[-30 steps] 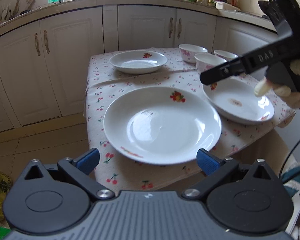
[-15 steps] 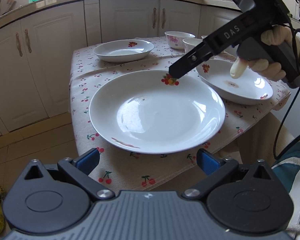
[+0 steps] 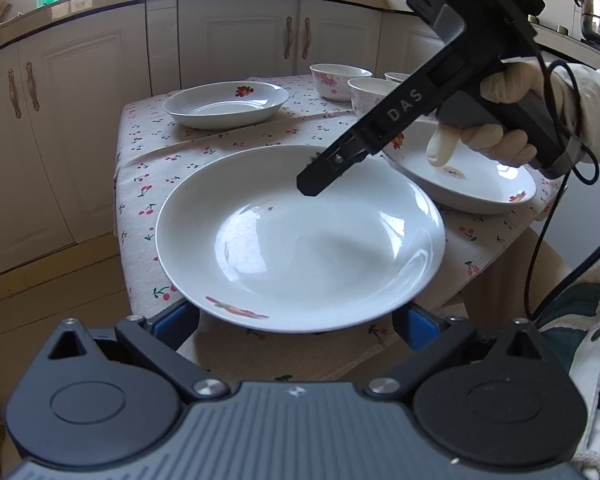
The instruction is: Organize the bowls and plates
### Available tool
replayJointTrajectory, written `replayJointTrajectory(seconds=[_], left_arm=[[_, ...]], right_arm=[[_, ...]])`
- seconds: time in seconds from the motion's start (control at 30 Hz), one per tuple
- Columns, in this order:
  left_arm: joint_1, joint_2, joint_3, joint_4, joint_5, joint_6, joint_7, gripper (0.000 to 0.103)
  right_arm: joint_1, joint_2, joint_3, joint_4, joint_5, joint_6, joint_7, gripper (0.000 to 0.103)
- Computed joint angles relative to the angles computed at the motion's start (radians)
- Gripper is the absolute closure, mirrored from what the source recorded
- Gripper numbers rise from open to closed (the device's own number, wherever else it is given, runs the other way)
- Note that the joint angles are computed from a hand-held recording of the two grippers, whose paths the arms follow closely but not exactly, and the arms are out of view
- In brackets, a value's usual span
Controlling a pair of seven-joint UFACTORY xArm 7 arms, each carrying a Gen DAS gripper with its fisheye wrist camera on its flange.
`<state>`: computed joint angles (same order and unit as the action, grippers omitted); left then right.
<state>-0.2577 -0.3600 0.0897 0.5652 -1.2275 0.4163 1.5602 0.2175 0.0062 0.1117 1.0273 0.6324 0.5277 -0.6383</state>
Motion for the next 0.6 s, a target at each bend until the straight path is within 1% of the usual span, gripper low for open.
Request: replayJointTrajectory(seconds=[0.13,0.37,0.6], left_arm=[[0.005,0.008,0.002,0.008,0.014,0.015,0.002,0.003],[0.01,0.01,-0.003,0.013,0.035,0.02,-0.006,0.003],[0.013,0.02,-0.001,0.033,0.09,0.03,-0.042,0.003]], right_arm=[[-0.007,0.012,-0.003,0.015,0.027,0.03,-0.02,0.038],[-0.018,0.016,-0.003,0.021,0.078,0.048,-0.047,0.038],[-0.022,0.021,-0.002,0.029,0.08,0.051,-0.036,0.038]])
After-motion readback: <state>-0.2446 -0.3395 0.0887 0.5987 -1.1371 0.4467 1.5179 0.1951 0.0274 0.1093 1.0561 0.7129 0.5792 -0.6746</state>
